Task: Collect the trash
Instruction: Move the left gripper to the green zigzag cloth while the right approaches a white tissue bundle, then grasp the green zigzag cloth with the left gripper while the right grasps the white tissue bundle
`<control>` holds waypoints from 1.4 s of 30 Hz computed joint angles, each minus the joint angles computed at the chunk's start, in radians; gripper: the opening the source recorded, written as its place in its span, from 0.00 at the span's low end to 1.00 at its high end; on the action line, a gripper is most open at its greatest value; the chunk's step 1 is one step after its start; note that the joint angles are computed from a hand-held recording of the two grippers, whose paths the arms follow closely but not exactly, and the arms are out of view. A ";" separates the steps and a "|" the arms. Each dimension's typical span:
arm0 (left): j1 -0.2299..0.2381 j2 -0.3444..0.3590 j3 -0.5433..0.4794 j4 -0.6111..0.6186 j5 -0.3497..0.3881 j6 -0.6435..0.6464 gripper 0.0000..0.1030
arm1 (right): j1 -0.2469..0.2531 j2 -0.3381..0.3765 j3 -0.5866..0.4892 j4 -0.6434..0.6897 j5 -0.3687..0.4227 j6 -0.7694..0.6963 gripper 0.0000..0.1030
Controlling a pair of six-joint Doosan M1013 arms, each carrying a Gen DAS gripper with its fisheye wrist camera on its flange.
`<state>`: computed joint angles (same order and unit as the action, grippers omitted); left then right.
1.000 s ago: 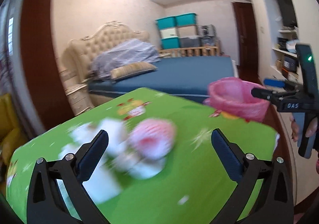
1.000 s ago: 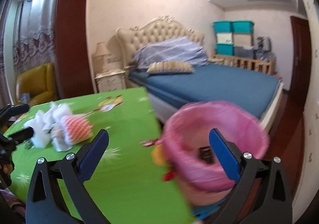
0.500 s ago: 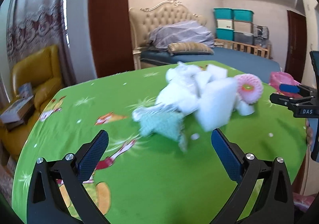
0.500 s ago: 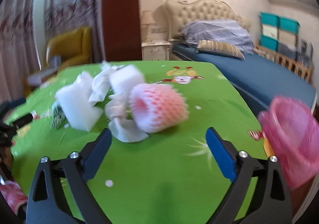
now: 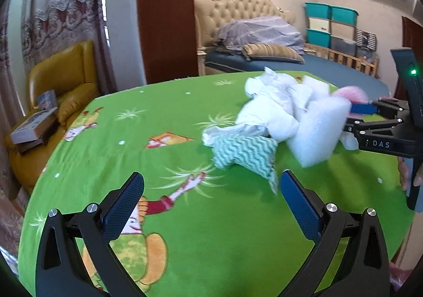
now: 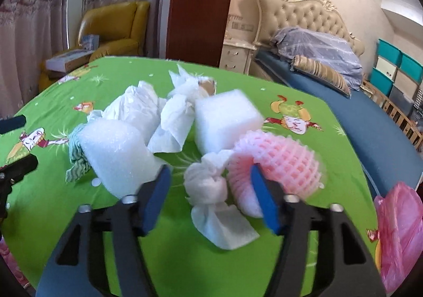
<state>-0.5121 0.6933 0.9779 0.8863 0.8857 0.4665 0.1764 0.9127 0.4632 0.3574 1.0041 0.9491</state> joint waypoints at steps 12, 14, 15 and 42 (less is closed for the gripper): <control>0.020 0.050 -0.099 -0.167 0.058 0.101 0.94 | -0.006 0.091 -0.172 0.004 0.184 0.073 0.36; 0.027 0.065 -0.133 -0.215 0.062 0.125 0.94 | -0.008 0.061 -0.112 0.023 0.133 0.045 0.26; 0.029 0.069 -0.141 -0.235 0.056 0.133 0.94 | -0.009 0.040 -0.071 0.033 0.095 0.031 0.25; 0.012 0.083 -0.163 -0.203 0.007 0.118 0.32 | -0.045 -0.085 0.174 0.193 -0.101 -0.042 0.22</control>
<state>-0.5001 0.7767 0.8154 0.6829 0.8931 0.5846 0.1318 0.8275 0.6367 0.5500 0.9028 0.9066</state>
